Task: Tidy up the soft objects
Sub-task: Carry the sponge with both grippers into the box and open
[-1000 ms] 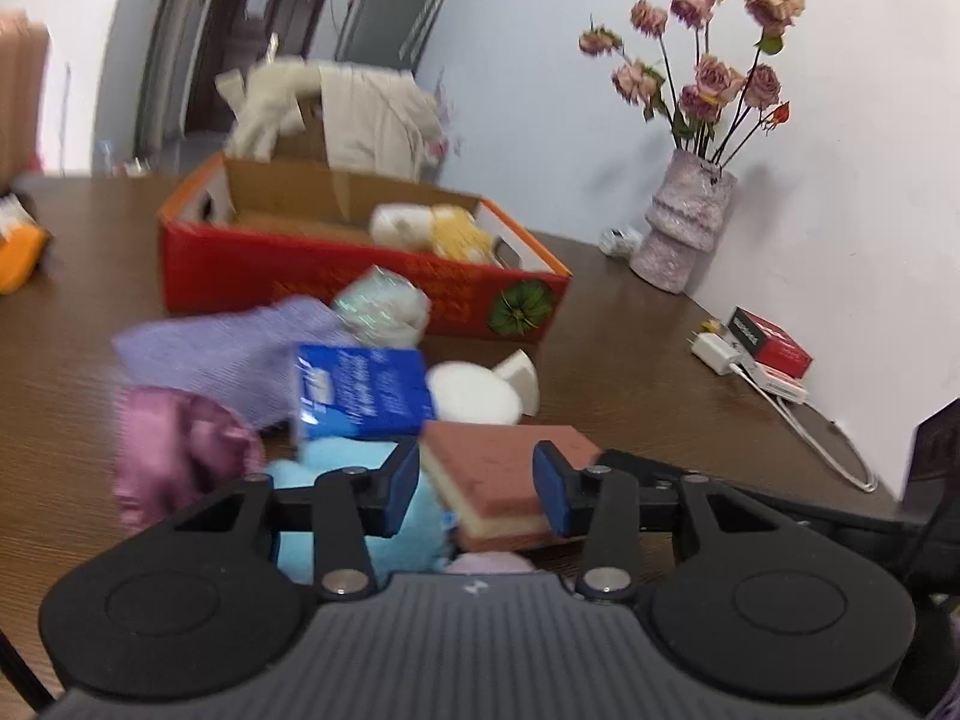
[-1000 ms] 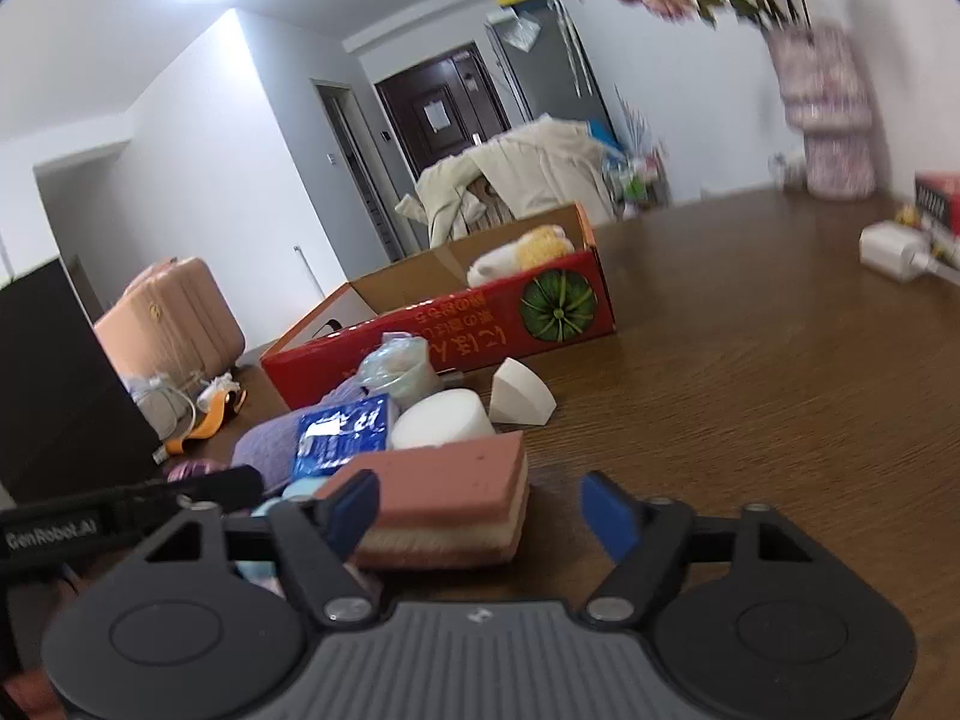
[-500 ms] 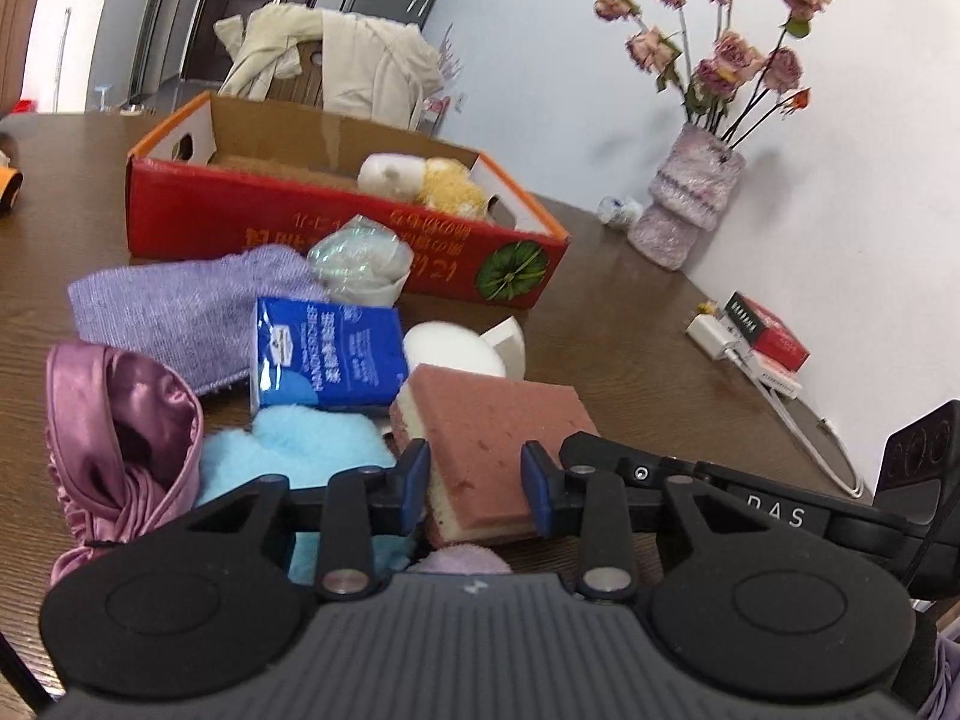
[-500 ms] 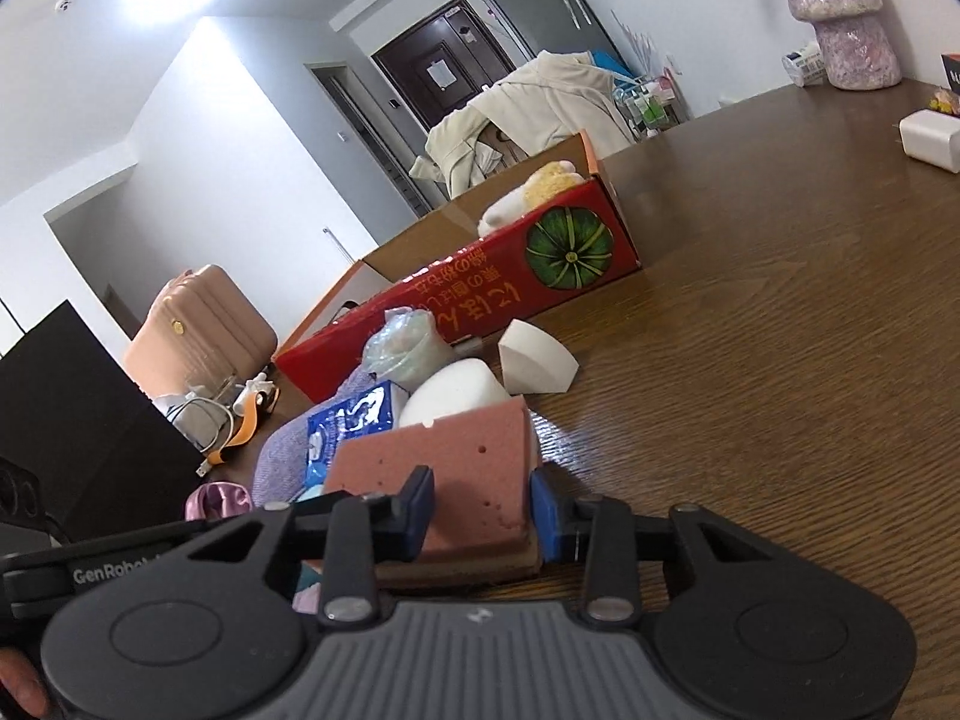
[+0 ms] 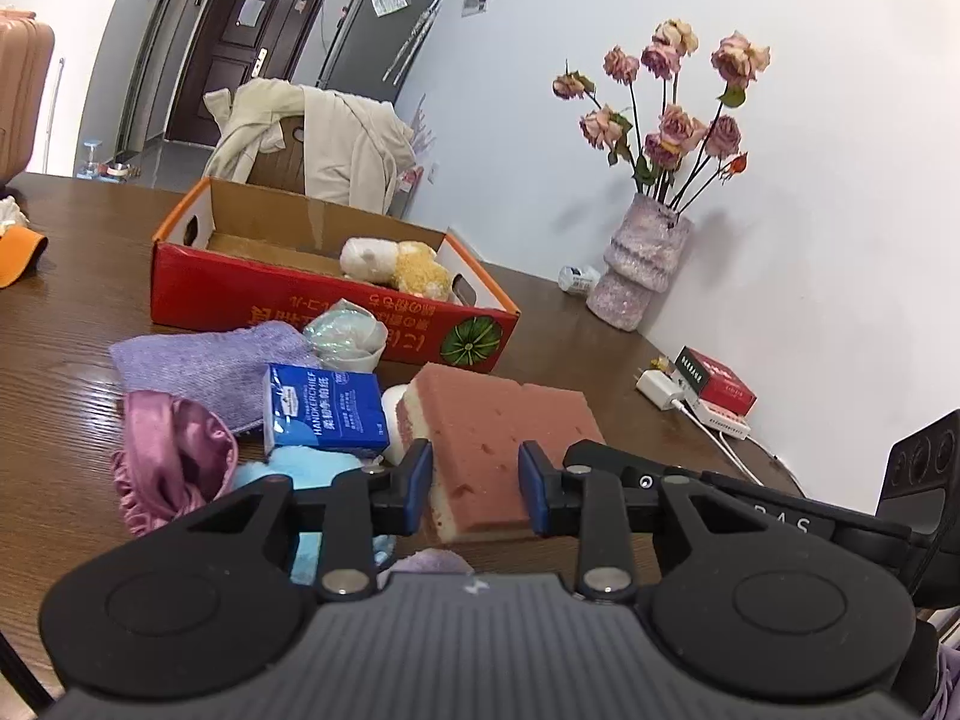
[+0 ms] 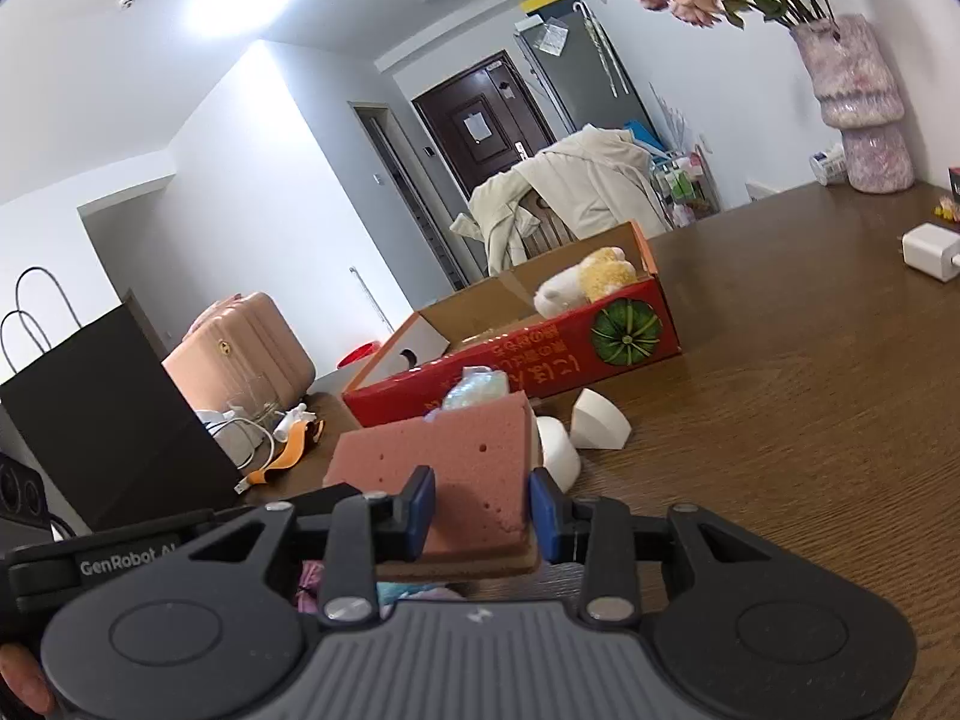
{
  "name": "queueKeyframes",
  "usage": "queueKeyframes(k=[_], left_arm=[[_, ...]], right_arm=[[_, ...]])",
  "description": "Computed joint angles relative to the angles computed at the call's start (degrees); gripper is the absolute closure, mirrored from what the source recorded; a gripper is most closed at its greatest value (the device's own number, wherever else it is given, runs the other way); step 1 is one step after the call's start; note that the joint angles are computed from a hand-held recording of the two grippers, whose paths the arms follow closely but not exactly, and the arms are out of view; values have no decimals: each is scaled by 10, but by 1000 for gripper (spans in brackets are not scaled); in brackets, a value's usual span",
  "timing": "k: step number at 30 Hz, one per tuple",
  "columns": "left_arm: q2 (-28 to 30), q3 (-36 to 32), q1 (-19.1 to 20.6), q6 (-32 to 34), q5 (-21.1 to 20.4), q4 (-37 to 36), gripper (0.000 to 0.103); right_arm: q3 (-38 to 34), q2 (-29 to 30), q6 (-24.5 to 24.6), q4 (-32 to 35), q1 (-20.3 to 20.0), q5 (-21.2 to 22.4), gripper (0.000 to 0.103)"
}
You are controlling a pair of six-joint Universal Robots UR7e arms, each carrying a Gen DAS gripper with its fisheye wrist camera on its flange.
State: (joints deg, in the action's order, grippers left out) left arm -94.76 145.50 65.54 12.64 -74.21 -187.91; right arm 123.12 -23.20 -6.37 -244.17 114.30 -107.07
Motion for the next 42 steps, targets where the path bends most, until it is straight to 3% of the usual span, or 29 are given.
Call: queueKeyframes(k=[4,8,14,18,21,26,29,33,37,40,42], left_arm=[[-18,0,3,1,-4,8,71],[-18,-34,12,3,-8,38,71],[57,-196,56,0,-40,129,72],[129,-305,79,49,-45,155,72],[192,-410,103,39,-56,209,72],[316,-599,144,16,-54,313,72],[380,-683,163,13,-37,349,72],[430,-736,171,45,4,359,72],[439,-751,166,52,31,367,65],[423,-730,163,87,10,337,55],[414,-726,159,101,6,340,53]], right_arm=[[-4,1,0,3,16,-10,70],[-24,-12,10,48,28,-19,70],[-129,-39,-5,200,32,-17,70],[-242,-31,16,324,21,-7,71],[-350,-3,18,415,14,-10,70],[-566,78,46,603,-11,-19,71],[-706,140,89,718,-29,-20,71],[-892,235,108,850,-45,-32,71],[-1018,307,108,915,-53,-45,69],[-1059,330,112,947,-59,-27,69],[-1069,335,113,963,-60,-20,69]])
